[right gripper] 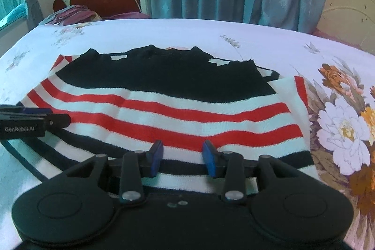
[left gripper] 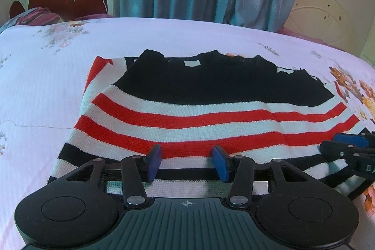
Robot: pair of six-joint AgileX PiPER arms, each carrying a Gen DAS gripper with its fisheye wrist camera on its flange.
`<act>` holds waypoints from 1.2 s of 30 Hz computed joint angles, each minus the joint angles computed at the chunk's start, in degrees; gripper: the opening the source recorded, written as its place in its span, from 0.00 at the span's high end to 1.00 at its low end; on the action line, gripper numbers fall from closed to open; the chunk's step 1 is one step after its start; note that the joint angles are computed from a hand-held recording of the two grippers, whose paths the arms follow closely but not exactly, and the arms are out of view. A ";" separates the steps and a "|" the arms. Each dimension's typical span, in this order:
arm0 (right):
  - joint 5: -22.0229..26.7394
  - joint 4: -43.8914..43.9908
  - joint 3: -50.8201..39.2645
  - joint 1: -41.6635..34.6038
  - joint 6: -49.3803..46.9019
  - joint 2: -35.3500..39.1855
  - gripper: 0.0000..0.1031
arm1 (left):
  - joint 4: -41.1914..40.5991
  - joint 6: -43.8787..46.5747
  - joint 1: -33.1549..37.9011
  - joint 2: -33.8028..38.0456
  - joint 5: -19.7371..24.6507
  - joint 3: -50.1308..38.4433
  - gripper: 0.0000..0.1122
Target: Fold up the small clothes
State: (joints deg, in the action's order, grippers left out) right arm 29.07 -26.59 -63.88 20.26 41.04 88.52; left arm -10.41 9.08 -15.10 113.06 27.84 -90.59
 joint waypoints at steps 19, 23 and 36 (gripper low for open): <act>13.64 -17.09 8.83 7.93 22.88 -7.40 0.58 | -12.95 19.20 5.32 -9.85 -0.70 14.20 0.55; 15.30 -18.38 9.65 9.44 26.01 -7.06 0.56 | -16.17 22.81 6.29 -10.14 -0.95 15.43 0.55; 20.10 -11.36 0.30 13.62 25.02 -6.76 0.50 | -14.84 17.79 8.68 -11.98 7.88 12.16 0.32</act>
